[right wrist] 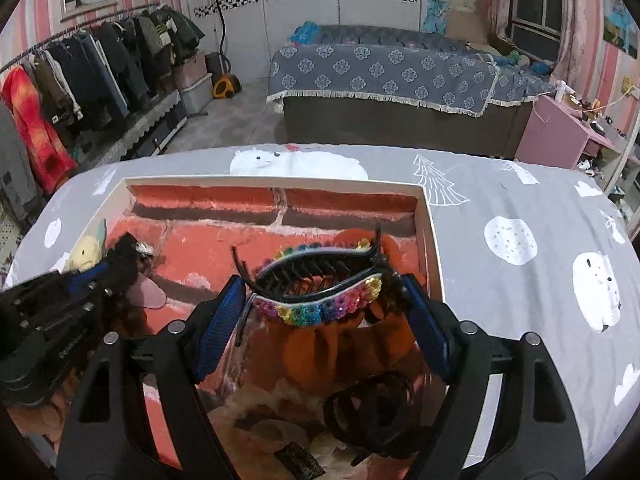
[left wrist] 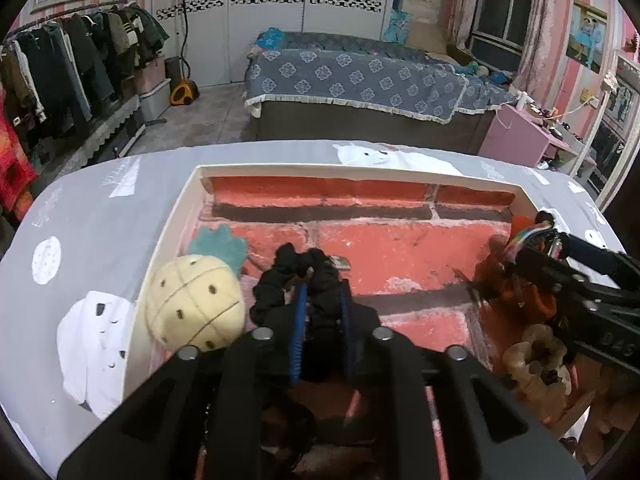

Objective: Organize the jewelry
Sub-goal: 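Open both tools to drop the scrunchie and claw clip into the tray, then grasp the white-band watch with the left tool while the right tool approaches the brown teardrop hair clip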

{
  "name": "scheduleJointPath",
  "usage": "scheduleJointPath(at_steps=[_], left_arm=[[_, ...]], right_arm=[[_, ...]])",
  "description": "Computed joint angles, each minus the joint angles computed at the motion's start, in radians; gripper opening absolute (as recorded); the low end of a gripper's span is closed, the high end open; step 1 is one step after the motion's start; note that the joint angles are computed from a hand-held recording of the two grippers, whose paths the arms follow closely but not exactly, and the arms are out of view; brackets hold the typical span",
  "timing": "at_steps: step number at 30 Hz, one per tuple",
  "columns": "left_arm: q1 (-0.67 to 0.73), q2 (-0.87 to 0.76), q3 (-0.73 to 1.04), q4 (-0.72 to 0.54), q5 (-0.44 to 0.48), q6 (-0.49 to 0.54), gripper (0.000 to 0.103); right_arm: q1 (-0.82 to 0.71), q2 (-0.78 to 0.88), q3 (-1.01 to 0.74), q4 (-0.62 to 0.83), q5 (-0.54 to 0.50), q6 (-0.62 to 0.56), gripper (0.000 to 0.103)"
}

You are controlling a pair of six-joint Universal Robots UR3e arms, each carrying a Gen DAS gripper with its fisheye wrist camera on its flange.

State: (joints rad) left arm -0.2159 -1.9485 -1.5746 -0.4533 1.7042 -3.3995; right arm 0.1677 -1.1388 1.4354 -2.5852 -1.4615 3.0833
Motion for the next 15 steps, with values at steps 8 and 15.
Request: scheduleJointPath(at_steps=[8,15], left_arm=[[-0.011,0.190,-0.061,-0.023,0.040,0.010,0.059],[-0.042,0.663,-0.437,0.016,0.248,0.015,0.065]], right_arm=[[-0.082,-0.219,0.101,-0.002,0.086,-0.011,0.089],[-0.339,-0.740,0.501,0.025,0.272,-0.134,0.093]])
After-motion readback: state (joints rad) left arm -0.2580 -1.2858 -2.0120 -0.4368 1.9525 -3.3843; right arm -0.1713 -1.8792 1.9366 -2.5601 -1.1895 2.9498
